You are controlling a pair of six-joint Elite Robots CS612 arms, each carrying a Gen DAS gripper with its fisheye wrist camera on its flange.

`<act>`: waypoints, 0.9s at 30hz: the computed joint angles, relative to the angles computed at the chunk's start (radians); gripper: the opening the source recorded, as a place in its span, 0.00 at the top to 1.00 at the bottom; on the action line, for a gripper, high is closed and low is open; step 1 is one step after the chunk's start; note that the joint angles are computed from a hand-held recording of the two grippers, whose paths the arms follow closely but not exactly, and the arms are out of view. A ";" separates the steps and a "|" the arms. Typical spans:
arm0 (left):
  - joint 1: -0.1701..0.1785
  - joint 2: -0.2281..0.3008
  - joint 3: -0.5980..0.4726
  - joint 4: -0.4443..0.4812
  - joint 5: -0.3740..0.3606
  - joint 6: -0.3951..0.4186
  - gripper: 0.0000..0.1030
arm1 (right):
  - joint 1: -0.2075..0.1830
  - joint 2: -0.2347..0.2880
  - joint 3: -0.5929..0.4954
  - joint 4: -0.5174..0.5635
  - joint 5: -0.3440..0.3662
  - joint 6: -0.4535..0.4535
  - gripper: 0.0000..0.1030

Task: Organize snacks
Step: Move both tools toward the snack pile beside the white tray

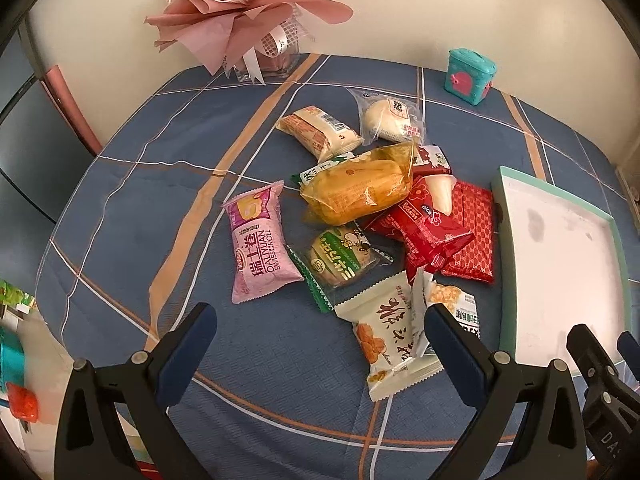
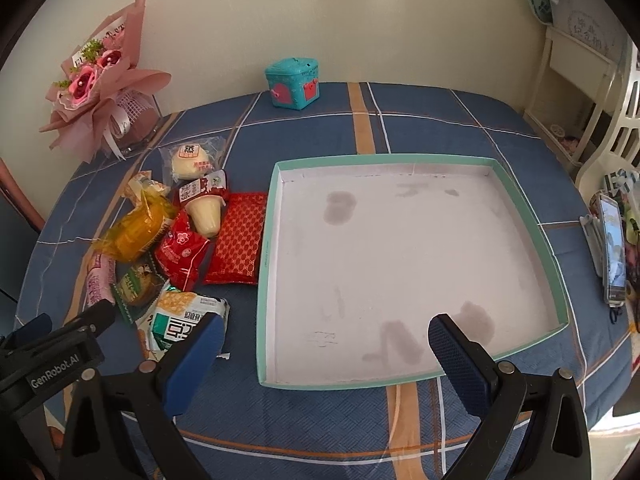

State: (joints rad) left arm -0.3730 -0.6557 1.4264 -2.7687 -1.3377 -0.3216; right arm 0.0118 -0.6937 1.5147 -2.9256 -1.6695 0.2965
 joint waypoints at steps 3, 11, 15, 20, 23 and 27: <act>0.001 0.000 0.000 -0.004 -0.011 0.009 0.00 | 0.000 0.001 -0.002 0.004 -0.001 -0.004 0.00; 0.011 -0.003 -0.001 -0.009 -0.058 0.000 0.00 | 0.003 -0.001 -0.002 0.008 0.008 -0.034 0.00; 0.008 -0.002 -0.005 0.000 -0.046 0.008 0.00 | 0.003 -0.002 -0.004 0.012 0.012 -0.038 0.00; 0.008 0.000 -0.012 0.024 -0.042 -0.004 0.00 | 0.002 -0.001 -0.013 0.052 0.017 -0.038 0.00; 0.011 0.001 -0.011 0.023 -0.054 -0.008 0.00 | 0.003 0.001 -0.018 0.064 0.020 -0.048 0.00; 0.011 0.000 -0.011 0.027 -0.054 -0.012 0.00 | 0.005 0.001 -0.023 0.086 0.022 -0.056 0.00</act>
